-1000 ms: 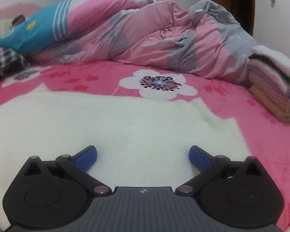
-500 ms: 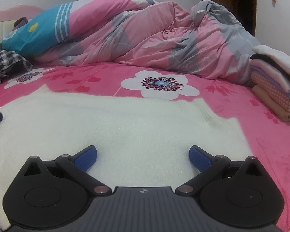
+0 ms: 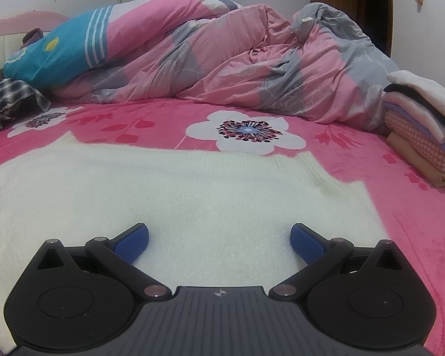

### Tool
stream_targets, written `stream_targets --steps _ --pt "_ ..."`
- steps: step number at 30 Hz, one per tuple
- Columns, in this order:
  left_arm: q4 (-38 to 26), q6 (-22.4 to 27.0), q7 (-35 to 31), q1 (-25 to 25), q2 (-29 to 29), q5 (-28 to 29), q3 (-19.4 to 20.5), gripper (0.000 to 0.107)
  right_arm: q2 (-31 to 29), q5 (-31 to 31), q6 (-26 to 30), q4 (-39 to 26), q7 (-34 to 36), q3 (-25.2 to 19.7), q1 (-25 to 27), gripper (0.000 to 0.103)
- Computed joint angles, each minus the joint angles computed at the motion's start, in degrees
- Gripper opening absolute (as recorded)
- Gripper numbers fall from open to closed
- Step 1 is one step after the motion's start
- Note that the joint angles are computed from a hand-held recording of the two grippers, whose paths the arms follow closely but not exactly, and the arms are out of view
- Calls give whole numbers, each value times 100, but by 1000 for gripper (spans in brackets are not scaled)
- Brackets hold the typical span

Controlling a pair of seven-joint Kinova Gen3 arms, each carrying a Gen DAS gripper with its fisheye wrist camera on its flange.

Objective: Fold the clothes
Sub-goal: 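Move the left tool to the sweater edge and close on it, then lift the gripped sweater edge up with the left tool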

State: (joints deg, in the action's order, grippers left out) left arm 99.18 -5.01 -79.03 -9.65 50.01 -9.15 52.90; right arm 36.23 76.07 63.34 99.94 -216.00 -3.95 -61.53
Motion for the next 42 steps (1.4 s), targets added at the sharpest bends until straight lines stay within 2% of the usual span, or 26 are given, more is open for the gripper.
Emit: stream_targets --steps 3,7,10,13,15,21,26,29,32,35,38,42 --pt "-142 17 -32 319 -133 44 -333 60 15 31 15 12 -43 7 -12 103" --pt "-86 -355 41 654 -249 45 -721 59 36 43 38 6 -65 8 -15 103" --pt "59 -610 187 1140 -620 64 -1334 49 39 64 42 19 -91 7 -16 103" --pt "106 -661 341 1784 -1053 232 -2088 30 69 75 75 -2 -111 2 -37 103" --pt "91 -634 514 2007 -1221 299 -2327 21 71 113 74 25 -136 8 -44 103" --pt "-13 -517 901 2404 -1615 349 -2574 18 74 287 61 143 -230 -8 -39 103" --pt "-243 -412 1063 2533 -1760 233 -2325 17 63 579 65 354 -463 -55 -27 103" --pt "-552 -258 1025 2709 -1717 88 -2171 17 68 793 89 491 -642 -107 1 103" --pt "-1018 0 1061 3414 -1697 -42 -2653 17 75 1028 134 643 -855 -172 35 103" --pt "-1621 534 552 4210 -1589 370 -3287 17 17 1343 243 960 -1287 -269 23 103" --pt "-2104 983 402 4933 -1462 580 -3970 17 -39 1673 534 1426 -1850 -459 -26 103" --pt "-2601 1364 218 5326 -1218 713 -4192 17 -55 1765 1115 1937 -2374 -758 -146 103"
